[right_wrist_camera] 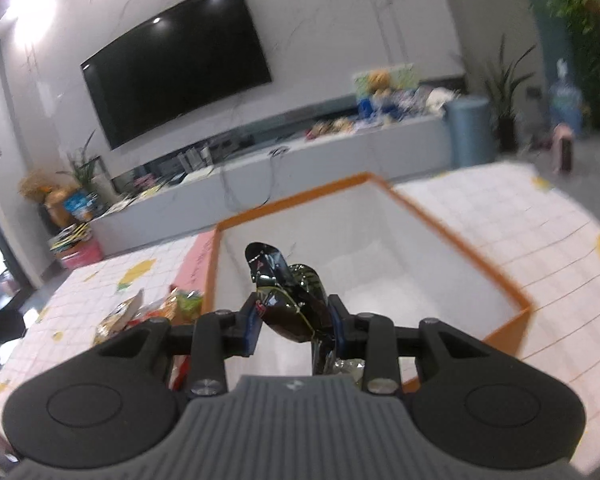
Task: Organize snacks
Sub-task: 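Carry the seaweed pack into the box with right gripper while left grasps yellow bread bag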
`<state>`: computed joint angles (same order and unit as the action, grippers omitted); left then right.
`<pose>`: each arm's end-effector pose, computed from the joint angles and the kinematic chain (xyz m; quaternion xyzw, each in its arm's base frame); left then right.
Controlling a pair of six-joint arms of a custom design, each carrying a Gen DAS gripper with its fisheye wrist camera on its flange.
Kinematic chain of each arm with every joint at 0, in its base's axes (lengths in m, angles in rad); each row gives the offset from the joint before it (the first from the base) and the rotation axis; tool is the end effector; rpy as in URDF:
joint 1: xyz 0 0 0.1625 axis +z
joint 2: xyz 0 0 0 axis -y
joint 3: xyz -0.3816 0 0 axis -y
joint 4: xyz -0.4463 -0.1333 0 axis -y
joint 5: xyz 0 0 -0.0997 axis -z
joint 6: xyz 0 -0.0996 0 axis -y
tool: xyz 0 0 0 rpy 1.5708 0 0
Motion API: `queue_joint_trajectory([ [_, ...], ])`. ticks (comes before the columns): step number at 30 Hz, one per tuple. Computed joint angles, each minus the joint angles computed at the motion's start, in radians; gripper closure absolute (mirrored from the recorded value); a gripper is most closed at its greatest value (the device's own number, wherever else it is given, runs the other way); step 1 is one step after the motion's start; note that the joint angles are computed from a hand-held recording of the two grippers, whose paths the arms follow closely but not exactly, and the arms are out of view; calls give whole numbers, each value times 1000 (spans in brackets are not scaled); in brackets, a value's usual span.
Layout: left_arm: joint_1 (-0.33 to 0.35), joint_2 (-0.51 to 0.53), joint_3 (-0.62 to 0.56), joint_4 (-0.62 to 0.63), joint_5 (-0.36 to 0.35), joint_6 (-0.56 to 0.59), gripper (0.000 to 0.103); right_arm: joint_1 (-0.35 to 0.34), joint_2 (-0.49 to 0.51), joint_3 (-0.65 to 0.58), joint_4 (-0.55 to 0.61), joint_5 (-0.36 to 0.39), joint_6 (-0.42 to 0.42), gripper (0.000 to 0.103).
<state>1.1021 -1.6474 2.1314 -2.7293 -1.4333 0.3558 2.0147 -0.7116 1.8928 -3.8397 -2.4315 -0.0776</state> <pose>-0.0972 -0.5172 0.3205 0.3564 0.8717 -0.3332 0.0461 0.2937 -0.4830 0.0570 -0.0081 -0.8071 0.5274 0.2654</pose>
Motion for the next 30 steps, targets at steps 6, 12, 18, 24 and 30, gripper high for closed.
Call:
queue_joint_trajectory([
  [6,24,86,-36,56,82,3,36,-30,10,-34,150,10,28,70],
  [12,55,120,-50,219,117,271,12,-48,2,-57,266,8,84,70],
  [18,49,176,-16,184,144,684,4,-49,2,-56,279,2,101,70],
  [24,44,298,-71,183,217,680,0,-51,-6,-49,278,-4,107,70],
  [30,84,349,-96,166,166,555,0,-50,-1,-52,278,-6,102,70],
])
